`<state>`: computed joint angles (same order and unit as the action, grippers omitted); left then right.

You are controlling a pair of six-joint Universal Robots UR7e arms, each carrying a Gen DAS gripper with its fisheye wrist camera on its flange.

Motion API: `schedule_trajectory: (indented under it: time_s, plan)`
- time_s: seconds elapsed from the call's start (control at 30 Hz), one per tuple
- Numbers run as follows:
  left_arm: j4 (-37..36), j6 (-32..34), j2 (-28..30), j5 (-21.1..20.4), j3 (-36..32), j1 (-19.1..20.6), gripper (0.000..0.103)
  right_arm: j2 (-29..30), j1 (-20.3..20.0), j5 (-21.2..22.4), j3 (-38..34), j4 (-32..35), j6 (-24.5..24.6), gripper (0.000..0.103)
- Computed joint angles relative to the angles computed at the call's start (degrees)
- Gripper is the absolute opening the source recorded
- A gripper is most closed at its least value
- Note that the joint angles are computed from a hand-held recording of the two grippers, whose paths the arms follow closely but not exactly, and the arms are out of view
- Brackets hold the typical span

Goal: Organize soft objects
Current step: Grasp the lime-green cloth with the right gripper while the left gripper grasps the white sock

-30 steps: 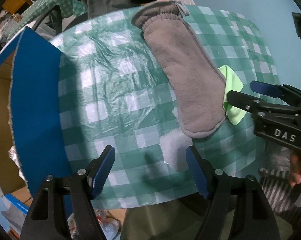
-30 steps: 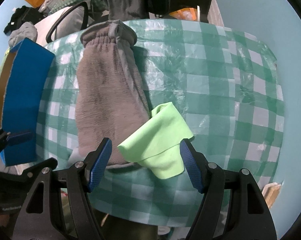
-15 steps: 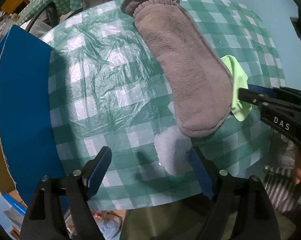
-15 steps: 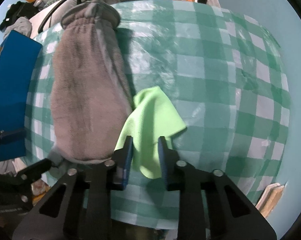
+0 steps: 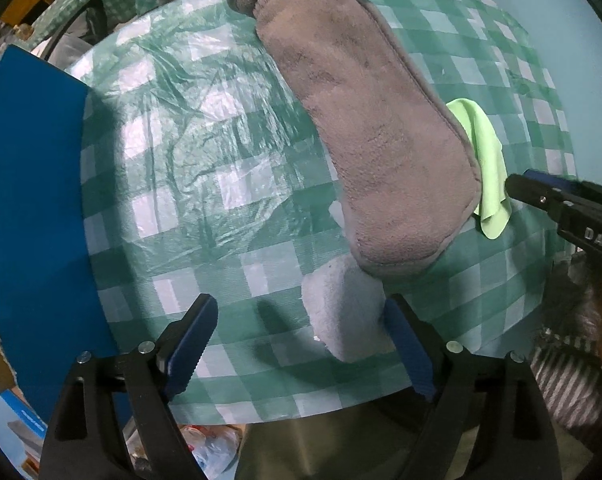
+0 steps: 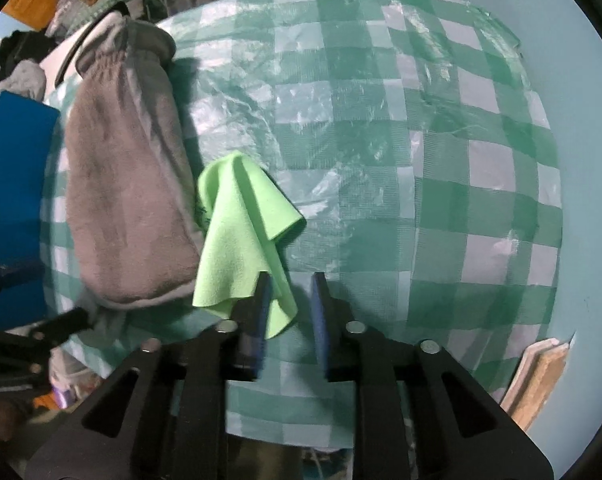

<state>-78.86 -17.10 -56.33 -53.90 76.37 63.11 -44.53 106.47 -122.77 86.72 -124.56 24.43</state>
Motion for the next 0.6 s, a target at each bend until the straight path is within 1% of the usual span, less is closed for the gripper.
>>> schedule_trajectory:
  time_s: [0.03,0.07,0.23,0.4,0.47,0.5,0.53,0.57,0.6]
  plan:
    - [-0.1,-0.1,0.1,0.0,0.2,0.1,0.087,-0.1,0.1,0.1,0.1,-0.8,-0.4,0.048]
    - [-0.1,-0.2,0.3,0.0,0.2,0.2,0.087,-0.1,0.2,0.5,-0.1,-1.2,-0.8,0.049]
    - [-0.5,-0.6,0.6,-0.4,0.8,1.2,0.087,0.3,0.5,1.2,-0.8,-1.9,-3.0,0.052]
    - [-2.7,0.1,0.2,0.1,2.2,1.6,0.086,3.4,0.8,1.0,-4.0,-1.2,-3.6,0.052]
    - [-3.7,0.9,-0.6,0.3,3.1,1.5,0.083,3.9,0.6,1.0,-4.4,-1.4,-4.2,0.052]
    - [-4.3,1.5,-1.1,0.4,3.6,1.5,0.077,4.2,0.6,0.8,-4.6,-1.6,-4.4,0.052]
    - [-4.4,1.9,-1.3,0.3,3.7,1.6,0.067,4.5,0.6,0.4,-4.8,-1.6,-4.8,0.052]
    - [-4.3,2.3,-1.5,0.2,3.8,1.6,0.062,4.7,0.6,0.3,-5.0,-1.6,-5.0,0.052]
    - [-4.2,2.2,-2.0,0.1,4.4,1.6,0.051,4.9,0.5,0.2,-5.2,-1.6,-5.4,0.052]
